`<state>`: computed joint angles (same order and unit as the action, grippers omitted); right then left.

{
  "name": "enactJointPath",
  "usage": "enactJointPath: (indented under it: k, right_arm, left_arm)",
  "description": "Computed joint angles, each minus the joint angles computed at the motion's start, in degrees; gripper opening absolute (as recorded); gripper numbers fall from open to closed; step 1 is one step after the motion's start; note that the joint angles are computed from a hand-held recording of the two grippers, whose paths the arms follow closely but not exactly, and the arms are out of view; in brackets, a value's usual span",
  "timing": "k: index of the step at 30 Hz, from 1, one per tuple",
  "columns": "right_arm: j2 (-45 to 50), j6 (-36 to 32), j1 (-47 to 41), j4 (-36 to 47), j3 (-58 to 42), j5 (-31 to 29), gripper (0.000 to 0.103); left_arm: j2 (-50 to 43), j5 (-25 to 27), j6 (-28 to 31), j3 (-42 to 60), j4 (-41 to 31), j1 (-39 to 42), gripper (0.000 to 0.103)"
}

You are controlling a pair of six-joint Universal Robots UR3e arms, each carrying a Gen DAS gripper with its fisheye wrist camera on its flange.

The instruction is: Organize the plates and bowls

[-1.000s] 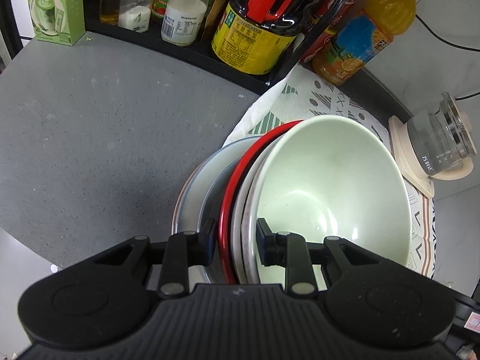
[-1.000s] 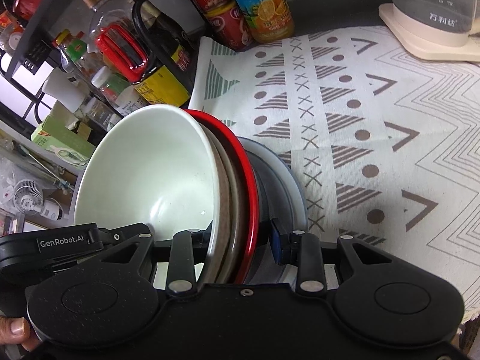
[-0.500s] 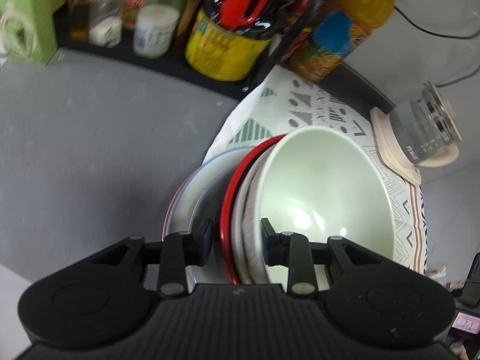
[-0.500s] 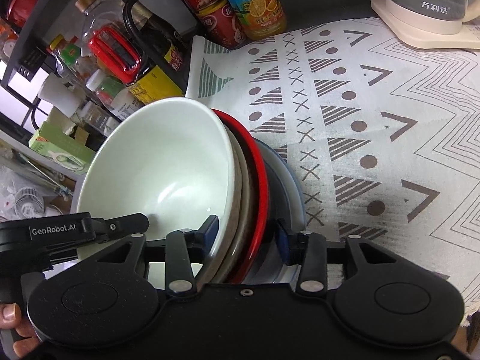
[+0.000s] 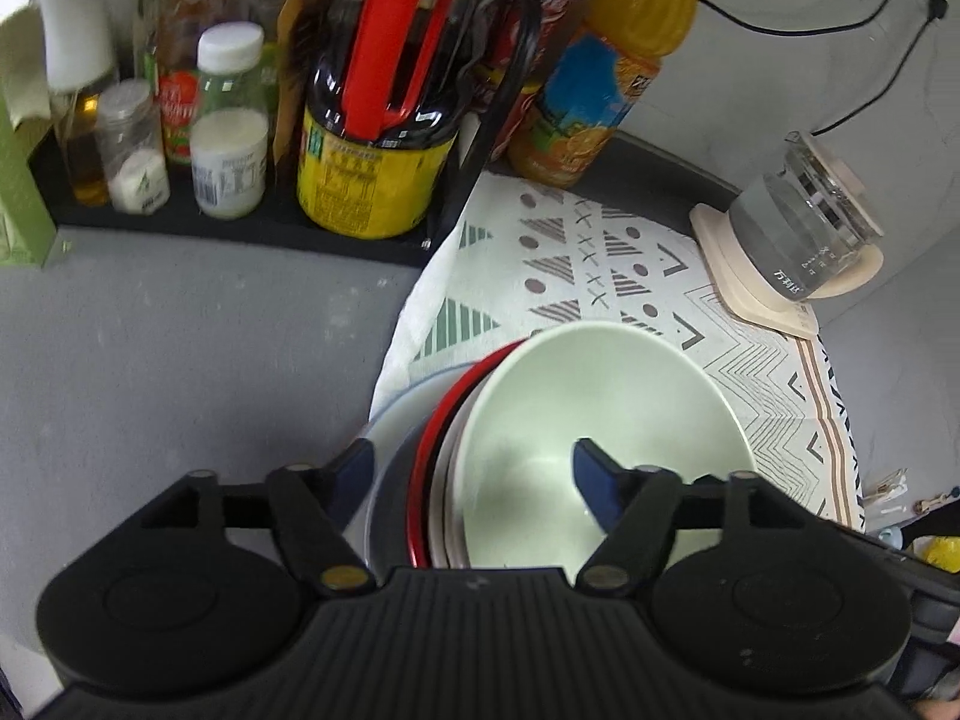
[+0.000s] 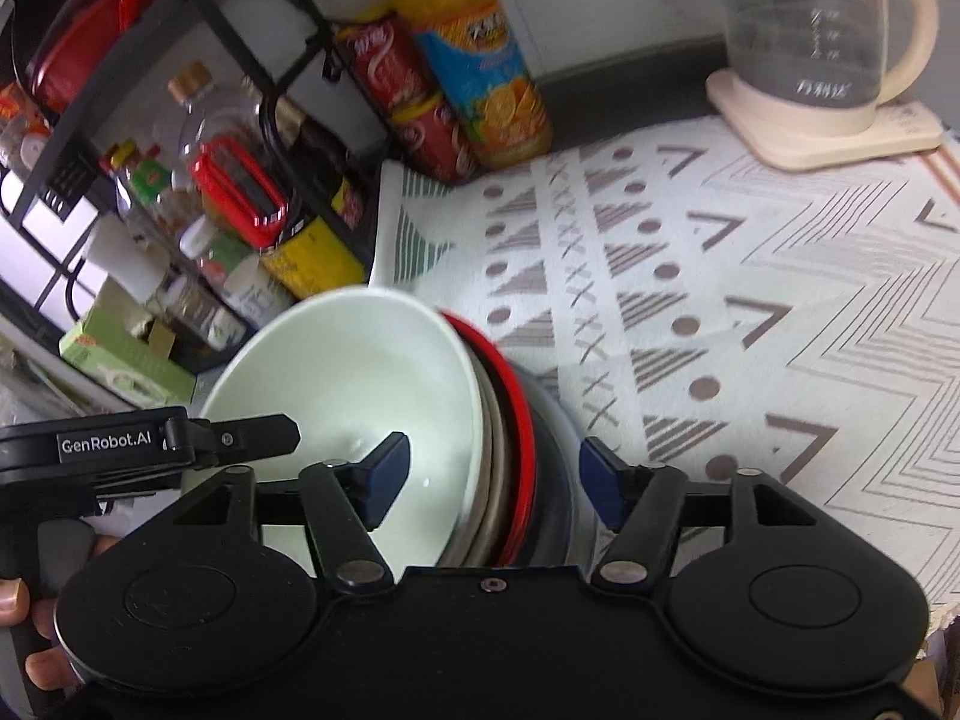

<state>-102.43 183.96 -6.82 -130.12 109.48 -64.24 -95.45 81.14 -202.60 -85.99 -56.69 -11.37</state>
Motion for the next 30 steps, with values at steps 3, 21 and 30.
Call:
enactJointPath:
  k: [3, 21, 30]
  right_arm:
    - [-1.0, 1.9, 0.6, -2.0, 0.3, -2.0, 0.08]
    - [-15.2, 4.5, -1.5, 0.4, 5.6, -9.3, 0.103]
    - [-35.6, -2.0, -13.1, 15.6, 8.8, -3.6, 0.103]
  left_arm:
    - [0.2, -0.4, 1.8, 0.4, 0.1, 0.2, 0.077]
    - [5.1, -2.1, 4.7, -2.1, 0.3, -2.1, 0.084]
    - [12.9, 3.1, -0.7, -6.8, -1.1, -8.9, 0.089]
